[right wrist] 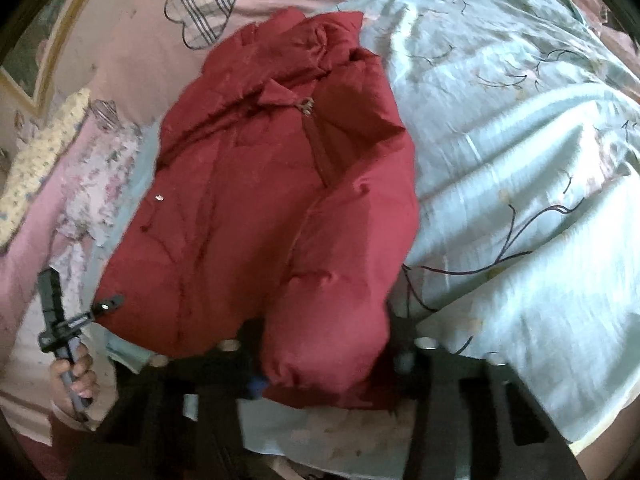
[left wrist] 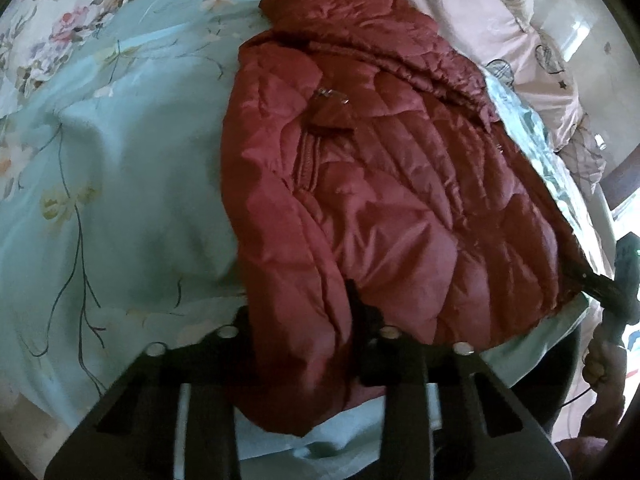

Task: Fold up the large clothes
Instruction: 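Grasp the coat hem with both tools and lift it toward the collar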

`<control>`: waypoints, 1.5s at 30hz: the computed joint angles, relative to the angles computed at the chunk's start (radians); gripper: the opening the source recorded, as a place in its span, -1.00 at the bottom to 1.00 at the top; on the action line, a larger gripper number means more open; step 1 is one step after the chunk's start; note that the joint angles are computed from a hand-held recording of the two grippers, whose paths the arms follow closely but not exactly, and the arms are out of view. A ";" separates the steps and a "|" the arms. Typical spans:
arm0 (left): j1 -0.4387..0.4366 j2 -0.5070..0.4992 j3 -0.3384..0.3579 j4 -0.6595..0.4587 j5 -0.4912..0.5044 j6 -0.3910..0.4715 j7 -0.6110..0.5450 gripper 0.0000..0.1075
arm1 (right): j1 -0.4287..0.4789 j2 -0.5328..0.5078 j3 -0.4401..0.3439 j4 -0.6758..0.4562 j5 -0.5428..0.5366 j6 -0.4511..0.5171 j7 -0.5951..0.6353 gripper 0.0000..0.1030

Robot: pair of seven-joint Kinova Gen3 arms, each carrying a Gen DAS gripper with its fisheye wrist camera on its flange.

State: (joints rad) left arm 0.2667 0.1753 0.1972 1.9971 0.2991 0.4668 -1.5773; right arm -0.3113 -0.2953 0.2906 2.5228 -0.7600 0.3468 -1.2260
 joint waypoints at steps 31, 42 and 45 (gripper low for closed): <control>-0.022 -0.066 -0.004 -0.128 0.164 -0.080 -0.116 -0.71 | -0.565 -0.190 0.438 -0.087 0.085 -0.233 -0.014 -0.56; 0.002 -0.009 -0.016 -0.236 0.034 -0.094 0.024 -0.70 | -0.718 -0.157 0.594 -0.162 0.227 -0.301 -0.118 -0.57; 0.014 0.020 -0.024 -0.284 -0.015 -0.094 0.075 -0.70 | -0.772 -0.129 0.656 -0.204 0.268 -0.300 -0.148 -0.57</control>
State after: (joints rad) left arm 0.2810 0.1952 0.1729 1.7133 0.2844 0.3732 -1.5026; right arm -1.0832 -0.4244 0.9467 2.3188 -0.4922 0.0471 -1.3736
